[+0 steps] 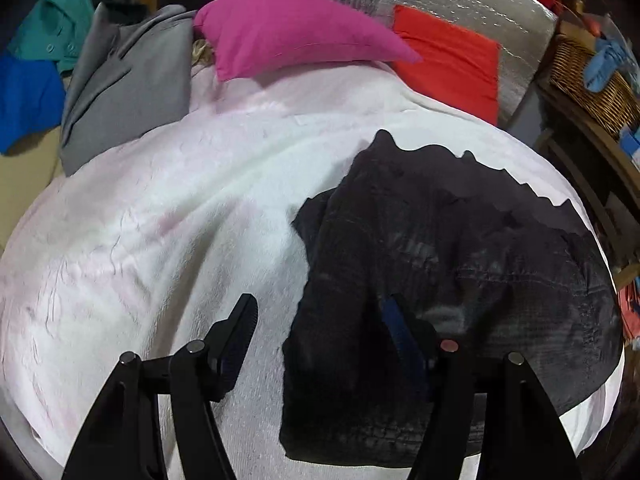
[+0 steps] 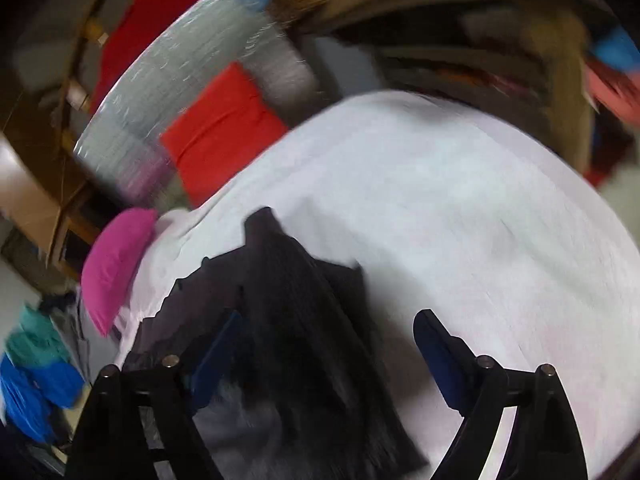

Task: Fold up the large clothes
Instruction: 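Hold the jacket with the right tool while the left tool opens and regrasps it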

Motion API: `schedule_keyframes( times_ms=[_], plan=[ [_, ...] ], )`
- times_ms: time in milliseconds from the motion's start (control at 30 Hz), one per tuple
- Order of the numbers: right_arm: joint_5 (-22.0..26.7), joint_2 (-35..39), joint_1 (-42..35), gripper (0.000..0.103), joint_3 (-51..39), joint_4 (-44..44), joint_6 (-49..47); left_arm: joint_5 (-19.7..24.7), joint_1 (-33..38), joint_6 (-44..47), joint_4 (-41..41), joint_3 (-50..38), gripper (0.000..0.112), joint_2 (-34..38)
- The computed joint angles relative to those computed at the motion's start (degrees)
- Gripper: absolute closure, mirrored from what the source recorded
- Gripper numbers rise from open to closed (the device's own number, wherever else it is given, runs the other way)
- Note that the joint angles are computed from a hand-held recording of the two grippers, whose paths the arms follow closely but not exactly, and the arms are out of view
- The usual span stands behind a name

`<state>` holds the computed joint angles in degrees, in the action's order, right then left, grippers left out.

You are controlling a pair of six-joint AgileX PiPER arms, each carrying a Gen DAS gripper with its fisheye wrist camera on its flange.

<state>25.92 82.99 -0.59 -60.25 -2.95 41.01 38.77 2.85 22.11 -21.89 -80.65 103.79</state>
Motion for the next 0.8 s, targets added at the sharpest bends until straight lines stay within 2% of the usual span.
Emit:
schedule_keyframes(
  times_ms=[100,167,300,333,367,400,433,467,500,567,600,633,700,800],
  plan=[
    [5.65,14.01,-1.49,0.013,-15.03,5.60,-7.44,1.66,-0.62,-1.35,1.92,-2.04,0.044,2.52],
    [8.16,18.99,-1.53,0.013,-20.39,4.98,-8.47,1.21,-0.54,-0.46,0.29,-1.94,0.043,3.43],
    [17.72,31.15,-3.18,0.016,-34.43,14.32,-17.46,1.91,0.91,1.47,-3.56,-3.08,0.037,5.14],
    [19.23,31.81,-3.28,0.021,-35.25,15.11,-18.67,2.16,0.99,1.45,-3.68,-3.62,0.037,5.62],
    [20.49,32.93,-2.23,0.041,-36.84,13.61,-18.54,2.37,1.02,1.44,-3.71,-4.10,0.036,6.00],
    [20.32,32.46,-0.95,0.054,-36.85,10.49,-16.89,2.47,1.00,1.27,-3.55,-4.59,0.036,6.20],
    [19.52,31.65,-0.27,0.061,-36.37,8.20,-15.34,2.17,0.75,0.76,-3.06,-4.81,0.036,6.25],
    [17.40,29.49,0.42,0.071,-34.17,5.53,-13.21,1.19,0.23,-0.42,-1.70,-4.97,0.036,5.97],
    [14.78,27.24,0.46,0.076,-31.24,4.50,-12.09,0.31,-0.25,-1.36,-0.55,-5.21,0.036,5.87],
    [10.37,23.92,1.42,0.078,-27.07,-2.59,-5.57,-2.12,-1.46,-3.67,2.05,-5.35,0.037,5.36],
    [9.70,23.79,1.83,0.078,-26.04,-6.62,-2.61,-2.40,-1.87,-4.78,2.90,-5.72,0.037,5.46],
    [11.25,25.84,2.20,0.078,-27.18,-8.35,-0.90,-2.14,-2.39,-6.22,4.29,-6.55,0.037,6.04],
    [11.58,28.95,1.69,0.078,-27.65,-6.79,-1.39,0.02,-3.30,-8.70,7.17,-8.82,0.036,8.05],
    [4.83,25.53,0.18,0.076,-21.82,-3.17,-1.02,1.22,-2.80,-8.63,6.19,-8.98,0.036,8.20]
  ],
)
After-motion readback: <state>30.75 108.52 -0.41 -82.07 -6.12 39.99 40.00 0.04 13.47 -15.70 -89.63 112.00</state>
